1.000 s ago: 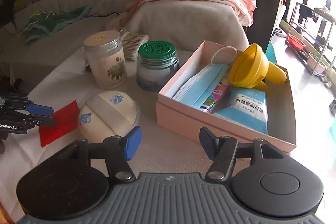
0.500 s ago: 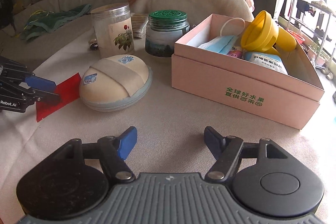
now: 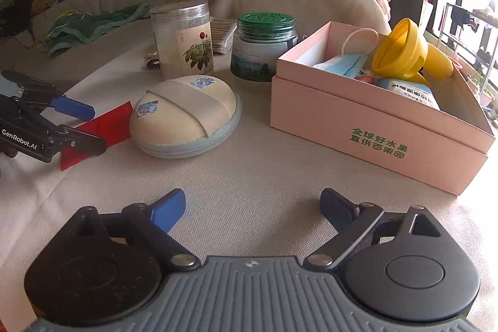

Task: Organize soft objects
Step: 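Grasp the red pouch on the table with the left gripper, then grasp the beige round zippered case with the right gripper while the left lifts the red pouch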

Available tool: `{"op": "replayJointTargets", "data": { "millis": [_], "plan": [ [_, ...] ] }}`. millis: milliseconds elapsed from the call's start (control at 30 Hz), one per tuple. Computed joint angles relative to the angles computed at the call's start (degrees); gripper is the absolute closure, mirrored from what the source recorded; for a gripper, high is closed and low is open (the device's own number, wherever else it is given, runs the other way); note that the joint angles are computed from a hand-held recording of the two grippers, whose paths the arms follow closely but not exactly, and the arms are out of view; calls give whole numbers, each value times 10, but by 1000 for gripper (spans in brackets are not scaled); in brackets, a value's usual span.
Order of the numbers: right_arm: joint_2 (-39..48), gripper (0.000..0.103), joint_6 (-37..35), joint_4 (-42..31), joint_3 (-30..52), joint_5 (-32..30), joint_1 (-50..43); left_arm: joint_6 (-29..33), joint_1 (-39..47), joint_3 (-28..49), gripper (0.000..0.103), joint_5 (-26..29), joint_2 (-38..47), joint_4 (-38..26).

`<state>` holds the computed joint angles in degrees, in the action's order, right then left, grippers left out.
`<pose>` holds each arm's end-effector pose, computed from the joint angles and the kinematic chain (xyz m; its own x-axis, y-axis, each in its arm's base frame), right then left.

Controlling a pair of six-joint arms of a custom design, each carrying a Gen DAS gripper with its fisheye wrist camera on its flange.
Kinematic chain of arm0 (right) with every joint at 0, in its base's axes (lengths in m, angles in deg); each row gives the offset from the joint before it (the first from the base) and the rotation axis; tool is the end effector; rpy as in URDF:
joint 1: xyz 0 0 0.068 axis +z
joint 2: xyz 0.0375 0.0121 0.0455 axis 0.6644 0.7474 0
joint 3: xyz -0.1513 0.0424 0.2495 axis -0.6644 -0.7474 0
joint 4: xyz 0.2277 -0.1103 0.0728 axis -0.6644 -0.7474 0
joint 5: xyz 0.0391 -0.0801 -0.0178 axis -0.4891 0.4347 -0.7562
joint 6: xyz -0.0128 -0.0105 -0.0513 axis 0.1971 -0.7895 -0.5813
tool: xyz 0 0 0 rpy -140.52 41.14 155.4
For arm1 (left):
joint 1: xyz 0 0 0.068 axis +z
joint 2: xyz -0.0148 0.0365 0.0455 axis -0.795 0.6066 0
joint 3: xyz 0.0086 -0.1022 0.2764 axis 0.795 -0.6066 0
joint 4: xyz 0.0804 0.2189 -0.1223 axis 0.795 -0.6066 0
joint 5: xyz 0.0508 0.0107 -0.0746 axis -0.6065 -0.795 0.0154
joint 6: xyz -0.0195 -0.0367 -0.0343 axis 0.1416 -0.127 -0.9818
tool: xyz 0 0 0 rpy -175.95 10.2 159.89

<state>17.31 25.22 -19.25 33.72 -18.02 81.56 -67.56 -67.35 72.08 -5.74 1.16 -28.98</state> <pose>0.1963 0.1569 0.4569 -0.6227 -0.2791 -0.7310 -0.4343 0.9004 0.0261 0.2022 -0.0563 0.4795 -0.6953 0.2837 -0.6604 0.3804 0.9248 -0.0032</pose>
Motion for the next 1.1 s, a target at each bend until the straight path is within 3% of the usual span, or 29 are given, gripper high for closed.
{"op": "replayJointTargets", "data": {
  "millis": [200, 267, 367, 400, 467, 567, 733, 967, 1033, 1100],
  "plan": [
    [16, 0, -15, -24, 24, -23, -7, -44, -28, -85, 29, -36, -59, 76],
    [20, 0, -18, -32, 30, -24, -6, -52, -39, -97, 42, -42, -70, 87],
    [24, 2, -25, -42, 43, -39, -12, -59, -51, -123, 48, -48, -92, 109],
    [27, 7, -22, -43, 52, -62, -20, -59, -48, -132, 49, -42, -99, 116],
    [31, 8, 1, -34, 70, -108, -38, -63, -40, -142, 52, -31, -107, 125],
    [56, 8, 57, -7, 110, -135, -50, -65, -27, -151, 52, -13, -115, 133],
    [161, 8, 114, -34, 212, -126, -48, -68, -23, -162, 53, -7, -123, 142],
    [189, 7, 152, 1, 206, -139, -37, -70, -24, -170, 53, -8, -128, 150],
    [200, 12, 148, -15, 227, -147, -32, -73, -24, -172, 53, -10, -129, 152],
    [196, 25, 145, -18, 235, -129, -24, -77, -23, -173, 53, -10, -130, 153]
  ]
}}
